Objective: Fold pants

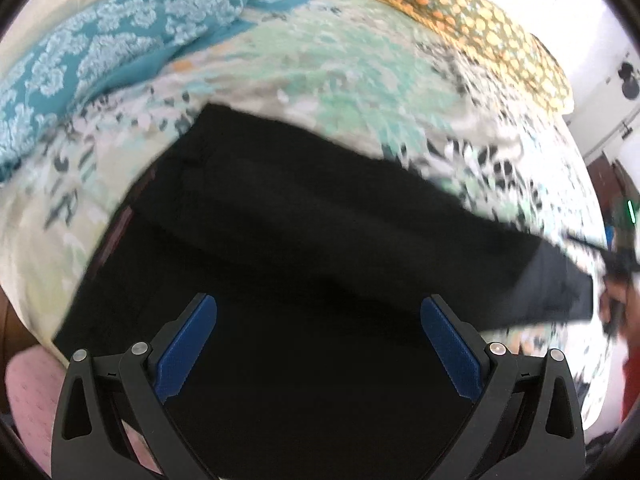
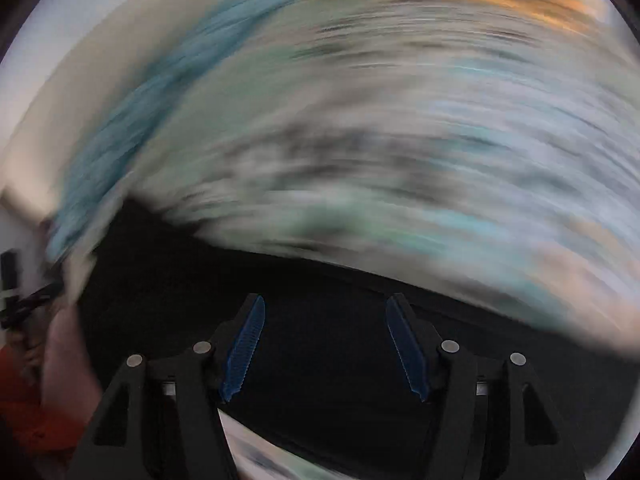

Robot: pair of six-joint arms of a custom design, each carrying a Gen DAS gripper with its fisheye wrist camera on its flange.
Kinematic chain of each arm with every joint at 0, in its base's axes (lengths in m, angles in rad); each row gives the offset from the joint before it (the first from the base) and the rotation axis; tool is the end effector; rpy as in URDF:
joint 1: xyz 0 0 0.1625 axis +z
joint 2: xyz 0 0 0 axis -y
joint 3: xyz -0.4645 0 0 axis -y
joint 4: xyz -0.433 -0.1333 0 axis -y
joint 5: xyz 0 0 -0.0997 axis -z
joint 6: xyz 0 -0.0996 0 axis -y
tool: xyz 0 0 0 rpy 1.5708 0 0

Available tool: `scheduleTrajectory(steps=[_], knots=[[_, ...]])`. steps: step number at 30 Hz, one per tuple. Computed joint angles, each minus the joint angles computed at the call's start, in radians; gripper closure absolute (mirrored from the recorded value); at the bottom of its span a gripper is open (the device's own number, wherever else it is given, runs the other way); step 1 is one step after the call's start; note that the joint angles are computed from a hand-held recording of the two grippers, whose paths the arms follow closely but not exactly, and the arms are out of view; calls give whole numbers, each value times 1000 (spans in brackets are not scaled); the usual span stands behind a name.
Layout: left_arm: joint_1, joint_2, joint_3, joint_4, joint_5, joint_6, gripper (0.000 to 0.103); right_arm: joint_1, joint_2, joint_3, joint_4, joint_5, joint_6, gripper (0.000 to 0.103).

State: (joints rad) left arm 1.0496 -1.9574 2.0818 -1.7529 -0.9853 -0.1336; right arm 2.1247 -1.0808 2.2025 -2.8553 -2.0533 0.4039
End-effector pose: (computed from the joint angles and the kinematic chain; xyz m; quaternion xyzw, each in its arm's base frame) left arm -0.0153 -0.4050 0.4619 0.1761 0.9407 -0.1189 0.2643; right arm 0.3472 -0.3958 0.1114 0.0531 -0.9666 0.1798 0.1750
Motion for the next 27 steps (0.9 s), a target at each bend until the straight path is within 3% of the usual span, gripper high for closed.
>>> scheduleTrajectory(steps=[2,5,10,12,13,14,17,20,22,24,25,27], knots=[[-4,-22,20,28,9,15,1,-8,173,-162,13,88,-90,40],[3,-57,37,61,0,57,1,-15,369,-410,162,120,-180,41],[55,-88,37,60,-19,133,1,-41,515,-652,427,183,-254,45],[89,-85,33,50,-28,148,1,-50,554,-723,551,188,-266,57],[105,-78,28,47,-35,148,1,-42,574,-758,620,146,-273,83],[124,-68,20,45,-44,146,1,-30,590,-788,681,111,-280,96],[167,-53,2,20,-74,152,1,25,633,-862,758,-5,-330,97],[173,-54,0,-9,-72,156,1,87,692,-923,750,-286,-361,98],[168,-56,0,-15,-67,149,1,107,733,-940,662,-432,-403,98],[155,-63,2,-5,-58,142,1,93,751,-955,660,-417,-335,95],[147,-68,4,1,-51,139,1,87,746,-943,645,-397,-302,88],[126,-78,10,9,-38,141,1,82,690,-854,529,-361,-271,62]])
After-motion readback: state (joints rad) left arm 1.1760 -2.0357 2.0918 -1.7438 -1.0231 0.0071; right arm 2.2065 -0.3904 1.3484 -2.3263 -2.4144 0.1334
